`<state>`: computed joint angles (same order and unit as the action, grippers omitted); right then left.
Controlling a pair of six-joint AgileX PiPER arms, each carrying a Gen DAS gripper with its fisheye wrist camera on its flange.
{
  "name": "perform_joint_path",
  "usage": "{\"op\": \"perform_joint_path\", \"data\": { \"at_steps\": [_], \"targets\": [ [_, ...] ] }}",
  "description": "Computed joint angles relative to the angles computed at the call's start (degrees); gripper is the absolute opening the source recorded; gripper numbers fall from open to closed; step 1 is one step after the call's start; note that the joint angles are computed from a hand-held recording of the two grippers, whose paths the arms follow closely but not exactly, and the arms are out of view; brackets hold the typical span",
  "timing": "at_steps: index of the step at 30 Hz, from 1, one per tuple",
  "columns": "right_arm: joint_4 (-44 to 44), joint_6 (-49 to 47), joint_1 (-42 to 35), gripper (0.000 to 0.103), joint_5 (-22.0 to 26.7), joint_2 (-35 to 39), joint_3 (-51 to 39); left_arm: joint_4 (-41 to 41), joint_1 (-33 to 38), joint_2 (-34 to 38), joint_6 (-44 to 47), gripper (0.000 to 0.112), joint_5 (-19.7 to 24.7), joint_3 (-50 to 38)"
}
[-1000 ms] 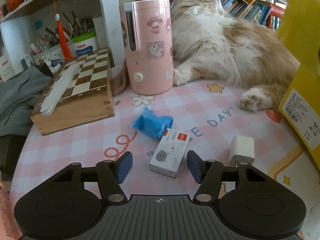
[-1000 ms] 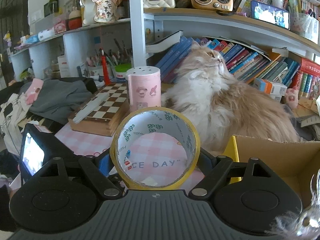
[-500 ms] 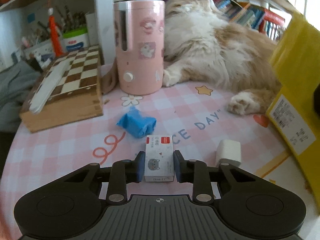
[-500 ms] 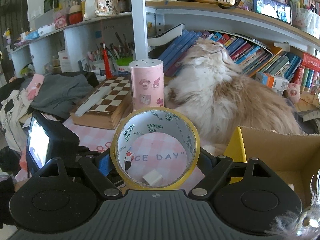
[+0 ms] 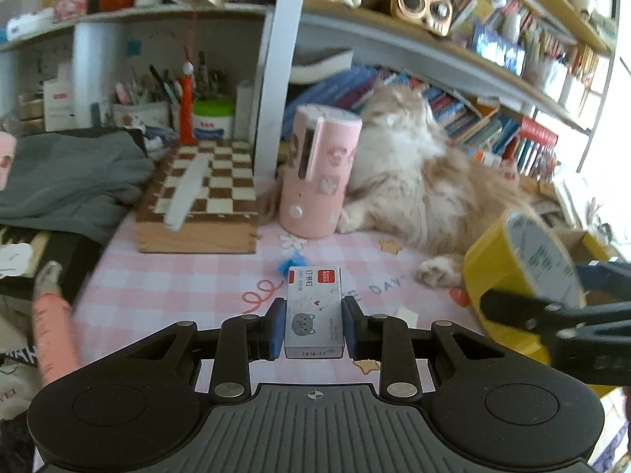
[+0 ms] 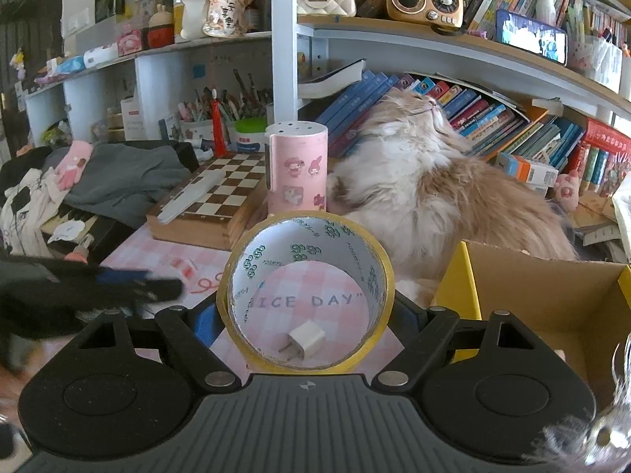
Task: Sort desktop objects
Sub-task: 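Grasp the small white medicine box with the left gripper while the right gripper lifts the tape, then carry the medicine box and tape roll with both grippers over the yellow box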
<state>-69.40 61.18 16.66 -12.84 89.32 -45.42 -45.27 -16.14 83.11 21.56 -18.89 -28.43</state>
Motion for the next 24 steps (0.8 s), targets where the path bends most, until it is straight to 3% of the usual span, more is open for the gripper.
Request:
{"op": "perform_joint_path", "data": {
  "at_steps": [14, 24],
  "targets": [
    [6.59, -2.60, 2.86, 0.081, 3.20, -10.32, 10.89, -23.78, -7.78, -18.30, 18.31, 0.028, -0.93, 9.29],
    [7.71, 0.62, 9.19, 0.081, 8.86, -18.05, 17.27, -50.31, -18.15, -30.26, 39.72, 0.028, -6.54, 14.31]
  ]
}}
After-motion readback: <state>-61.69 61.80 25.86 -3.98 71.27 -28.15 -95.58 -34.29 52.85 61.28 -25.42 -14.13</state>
